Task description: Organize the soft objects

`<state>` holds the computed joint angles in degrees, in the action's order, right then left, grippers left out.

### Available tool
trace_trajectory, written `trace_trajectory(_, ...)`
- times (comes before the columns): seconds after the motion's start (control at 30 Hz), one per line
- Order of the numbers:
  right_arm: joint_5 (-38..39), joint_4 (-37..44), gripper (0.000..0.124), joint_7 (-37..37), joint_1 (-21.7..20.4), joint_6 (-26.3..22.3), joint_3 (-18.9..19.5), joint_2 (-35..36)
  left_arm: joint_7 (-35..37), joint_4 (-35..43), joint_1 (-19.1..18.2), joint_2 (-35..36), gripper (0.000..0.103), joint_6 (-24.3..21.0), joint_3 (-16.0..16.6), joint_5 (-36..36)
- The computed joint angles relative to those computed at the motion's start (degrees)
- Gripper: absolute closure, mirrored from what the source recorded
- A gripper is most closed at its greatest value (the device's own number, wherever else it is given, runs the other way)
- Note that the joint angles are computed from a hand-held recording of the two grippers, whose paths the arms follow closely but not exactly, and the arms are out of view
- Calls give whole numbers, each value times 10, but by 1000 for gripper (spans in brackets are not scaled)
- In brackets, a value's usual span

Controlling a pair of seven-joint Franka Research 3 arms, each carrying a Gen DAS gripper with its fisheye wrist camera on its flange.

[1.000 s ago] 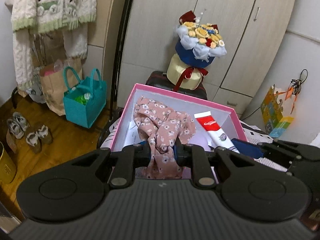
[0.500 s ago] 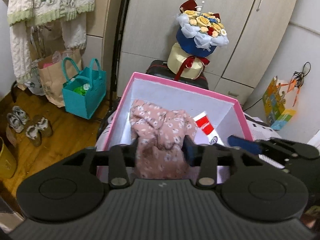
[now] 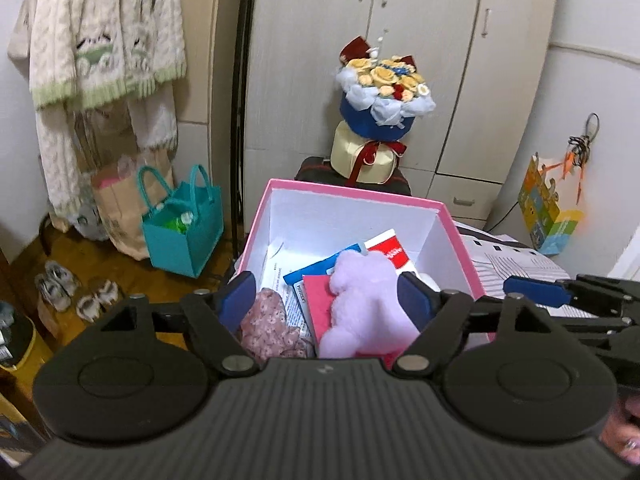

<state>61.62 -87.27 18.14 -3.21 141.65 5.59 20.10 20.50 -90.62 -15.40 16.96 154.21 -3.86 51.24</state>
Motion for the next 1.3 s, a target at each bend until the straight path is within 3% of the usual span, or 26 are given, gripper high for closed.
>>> trace_trajectory(0.27, 59, -98, 62, -83, 0, 23, -16, -86, -22, -53, -10, -60, 8, -10, -18, 42)
trace_trajectory(0.53, 87, -172, 44, -122, 15, 25, -59, -161, -9, -63, -28, -100, 3, -132, -60, 44)
trace_trajectory(0.63, 86, -191, 28, -113, 17, 20, -75, -182, -38, -85, -34, -125, 2, -137, -71, 93)
trace_trajectory(0.73, 95, -216, 21, -114, 21, 33, -86, -206, -76, -106, -36, -147, 0, -140, -85, 149)
trace_trajectory(0.93, 79, -266, 21, -76, 35, 109, -99, -242, -101, -111, -37, -153, 0, -155, -105, 162)
trace_trajectory(1.07, 77, -293, 21, -70, 39, 107, -115, -264, -115, -106, -49, -142, 0, -186, -113, 182)
trace_trajectory(1.3, 148, -349, 21, -124, 57, 163, -128, -299, -182, -134, -68, -141, 0, -192, -116, 219)
